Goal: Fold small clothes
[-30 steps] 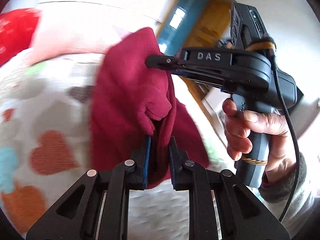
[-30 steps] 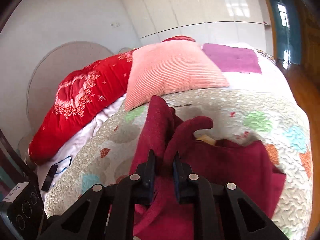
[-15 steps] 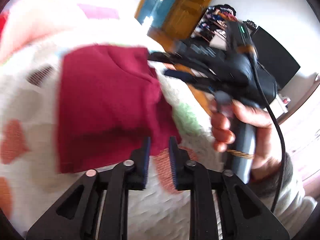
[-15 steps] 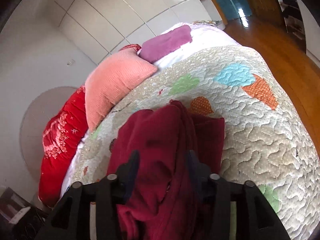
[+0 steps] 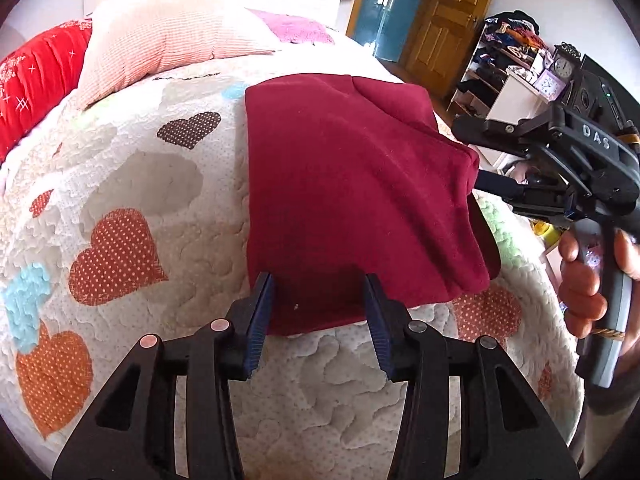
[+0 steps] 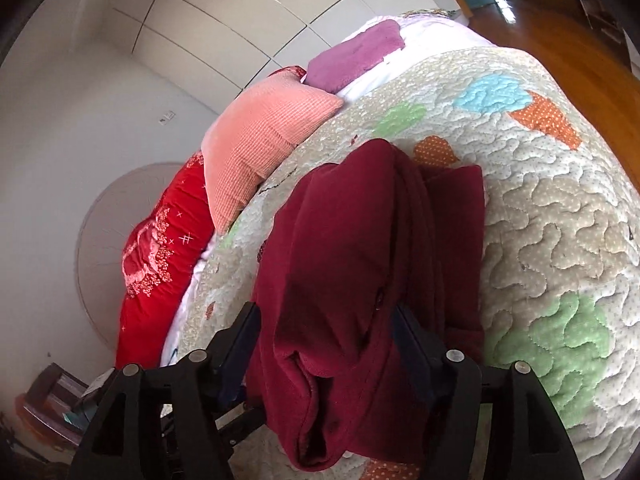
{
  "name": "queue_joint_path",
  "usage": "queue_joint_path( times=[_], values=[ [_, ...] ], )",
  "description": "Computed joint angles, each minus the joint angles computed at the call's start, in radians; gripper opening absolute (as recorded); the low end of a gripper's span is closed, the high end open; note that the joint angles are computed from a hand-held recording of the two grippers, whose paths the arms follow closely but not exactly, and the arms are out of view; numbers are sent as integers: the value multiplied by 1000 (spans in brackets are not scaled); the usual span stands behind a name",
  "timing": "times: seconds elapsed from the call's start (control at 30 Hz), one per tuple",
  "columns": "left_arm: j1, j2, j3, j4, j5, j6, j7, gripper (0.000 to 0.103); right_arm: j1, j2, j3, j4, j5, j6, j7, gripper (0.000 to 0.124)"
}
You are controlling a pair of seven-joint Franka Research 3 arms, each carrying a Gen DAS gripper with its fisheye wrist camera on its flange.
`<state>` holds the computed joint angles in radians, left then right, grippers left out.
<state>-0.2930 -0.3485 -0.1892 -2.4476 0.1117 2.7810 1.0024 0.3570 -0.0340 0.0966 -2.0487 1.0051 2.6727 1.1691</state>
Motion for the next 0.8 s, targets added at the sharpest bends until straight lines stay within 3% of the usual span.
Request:
queue_joint_path(
  times=[0.13, 0.2, 0.27, 0.37, 0.43, 0.47, 0.53, 0.6, 0.67, 0.73, 0.8],
  values=[
    [20, 35, -14, 27, 28, 2, -21, 44, 2, 41, 8, 19, -9, -15, 10, 72],
    [27, 51, -14, 41, 39, 0, -25, 44, 10, 57, 19, 22, -63, 26, 27, 71],
    [17, 38, -6, 49, 22, -29, -18, 44, 14, 59, 25, 23, -112, 53, 40, 38],
    [-2, 10, 16, 39, -25, -4, 5, 44, 21, -5, 29, -19, -137, 127, -27, 27],
    [18, -4, 0, 35, -4, 22, -22, 44, 13, -47, 36, -61, -341, 178, 84, 26],
    [17, 3, 1, 42, -3, 26, -23, 44, -4, -51, 41, -67, -474, 171, 179, 26],
    [12, 35, 2, 69, -10, 7, -22, 44, -14, -26, 34, -54, -581, 139, 263, 26],
    [6, 83, -3, 100, -18, -15, -19, 44, -11, 20, 22, -29, -584, 114, 283, 27],
    [38, 113, -43, 129, 61, -57, -65, 44, -13, 15, 12, -49, -554, 145, 287, 48],
    [49, 107, -59, 129, 123, -65, -87, 45, -12, -23, 2, -77, -477, 163, 252, 50],
    [48, 97, -57, 133, 143, -74, -90, 44, -11, -69, 4, -114, -496, 217, 259, 50]
  ],
)
